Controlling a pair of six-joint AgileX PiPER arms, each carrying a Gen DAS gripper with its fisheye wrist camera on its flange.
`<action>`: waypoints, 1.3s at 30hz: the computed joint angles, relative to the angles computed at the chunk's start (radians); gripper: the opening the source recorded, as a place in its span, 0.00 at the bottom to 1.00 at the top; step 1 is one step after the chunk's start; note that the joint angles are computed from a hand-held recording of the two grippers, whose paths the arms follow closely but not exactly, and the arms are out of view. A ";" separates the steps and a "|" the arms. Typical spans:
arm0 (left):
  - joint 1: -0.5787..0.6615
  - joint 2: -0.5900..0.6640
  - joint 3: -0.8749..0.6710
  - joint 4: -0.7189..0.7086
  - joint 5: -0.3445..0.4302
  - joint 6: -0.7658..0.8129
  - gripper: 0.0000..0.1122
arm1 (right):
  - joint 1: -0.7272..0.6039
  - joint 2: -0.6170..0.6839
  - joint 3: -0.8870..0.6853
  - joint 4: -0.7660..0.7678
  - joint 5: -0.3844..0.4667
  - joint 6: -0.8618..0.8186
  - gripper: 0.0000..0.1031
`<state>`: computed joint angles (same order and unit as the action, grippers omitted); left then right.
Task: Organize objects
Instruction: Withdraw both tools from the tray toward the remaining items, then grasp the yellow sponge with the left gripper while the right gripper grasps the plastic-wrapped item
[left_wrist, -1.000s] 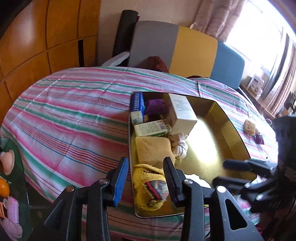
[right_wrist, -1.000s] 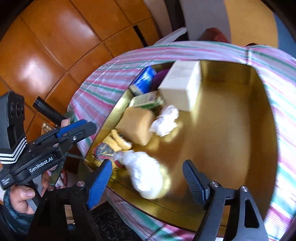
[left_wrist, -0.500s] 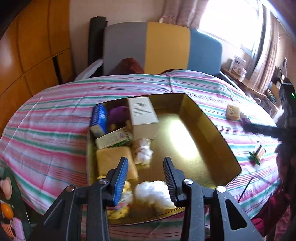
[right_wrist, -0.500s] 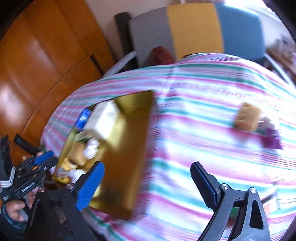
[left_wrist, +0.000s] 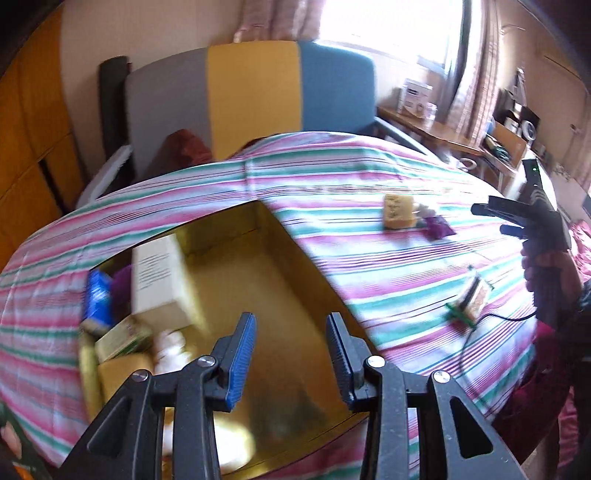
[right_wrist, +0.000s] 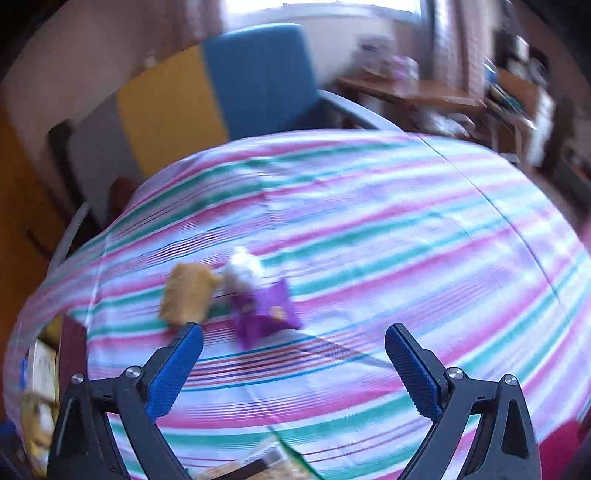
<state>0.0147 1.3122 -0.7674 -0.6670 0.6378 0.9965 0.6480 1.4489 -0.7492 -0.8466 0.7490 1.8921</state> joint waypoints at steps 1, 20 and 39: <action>-0.037 0.013 -0.013 0.012 -0.005 -0.035 0.35 | -0.013 -0.015 0.016 -0.007 0.005 0.036 0.97; -0.554 0.534 -0.502 0.322 -0.070 -0.548 0.57 | -0.130 -0.115 0.146 0.096 -0.191 0.072 0.96; -0.610 1.009 -1.103 0.385 0.128 -0.705 0.49 | -0.203 -0.126 0.187 0.111 -0.337 0.032 0.97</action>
